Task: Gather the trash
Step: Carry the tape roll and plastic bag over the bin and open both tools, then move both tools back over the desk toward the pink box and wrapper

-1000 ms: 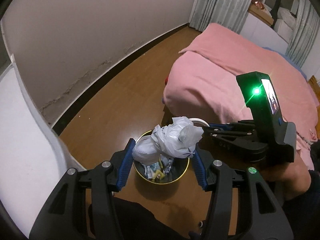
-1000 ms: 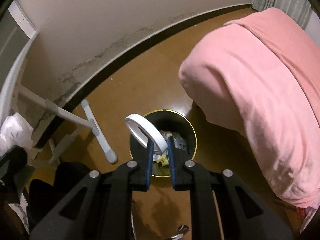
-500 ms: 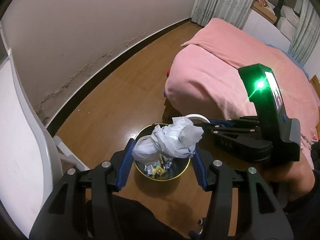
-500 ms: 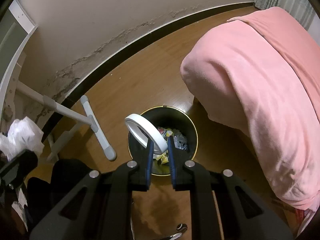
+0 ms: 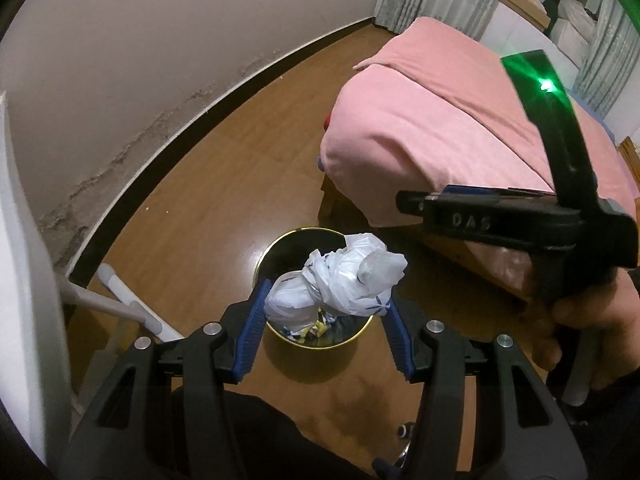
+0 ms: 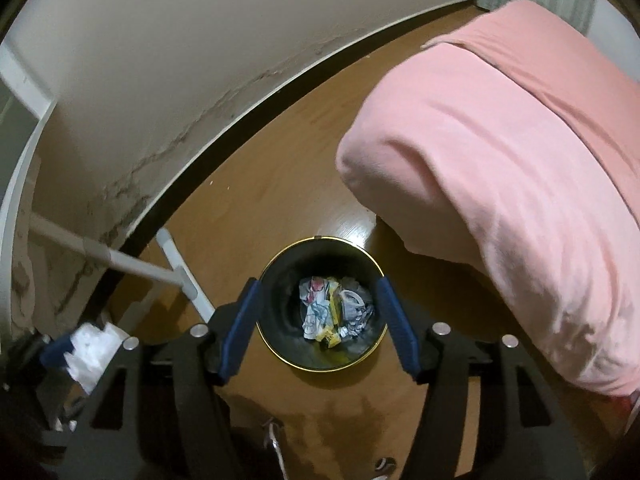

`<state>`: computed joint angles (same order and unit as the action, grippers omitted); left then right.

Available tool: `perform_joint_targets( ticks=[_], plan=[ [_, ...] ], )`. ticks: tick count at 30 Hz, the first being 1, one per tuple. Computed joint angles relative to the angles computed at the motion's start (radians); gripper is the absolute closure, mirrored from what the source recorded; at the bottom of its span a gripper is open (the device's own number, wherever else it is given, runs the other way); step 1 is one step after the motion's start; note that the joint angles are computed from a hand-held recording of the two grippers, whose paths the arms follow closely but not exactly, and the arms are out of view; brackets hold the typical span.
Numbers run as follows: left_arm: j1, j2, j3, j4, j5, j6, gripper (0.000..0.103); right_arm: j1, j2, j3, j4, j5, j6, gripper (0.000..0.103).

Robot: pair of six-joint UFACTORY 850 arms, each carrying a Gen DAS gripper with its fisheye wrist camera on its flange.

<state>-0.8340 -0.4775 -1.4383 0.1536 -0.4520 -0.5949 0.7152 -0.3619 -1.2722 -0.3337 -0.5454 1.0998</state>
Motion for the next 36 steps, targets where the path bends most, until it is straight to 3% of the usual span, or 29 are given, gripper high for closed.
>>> perform_joint_targets(
  ticks=[5,9,17,21,25,30,33,36],
  plan=[
    [0.0,-0.036,-0.044,-0.064,0.009,0.085,0.05,-0.015,0.032,0.032,-0.076,0.013,0.129,0.039],
    [-0.003,-0.059,-0.08,-0.043,0.005,0.079,0.035,-0.023,0.057,0.06,-0.131,0.024,0.216,0.035],
    [-0.007,-0.063,-0.108,-0.024,-0.016,0.072,0.025,-0.031,0.072,0.082,-0.129,0.046,0.215,0.035],
    [-0.017,-0.026,-0.085,0.068,-0.017,0.003,0.015,-0.021,0.069,0.078,-0.104,0.049,0.156,0.027],
    [-0.029,0.075,-0.011,0.208,-0.03,-0.091,0.011,0.006,0.063,0.054,-0.101,0.029,0.12,0.022],
    [-0.001,0.293,0.184,0.439,-0.067,-0.259,0.009,0.053,0.061,0.008,-0.14,0.005,0.1,0.019],
    [0.057,0.463,0.342,0.585,-0.15,-0.375,0.009,0.082,0.068,-0.024,-0.155,0.002,0.087,0.018],
    [0.155,0.622,0.48,0.61,-0.24,-0.382,0.009,0.112,0.063,-0.068,-0.143,0.002,0.04,0.017]
  ],
)
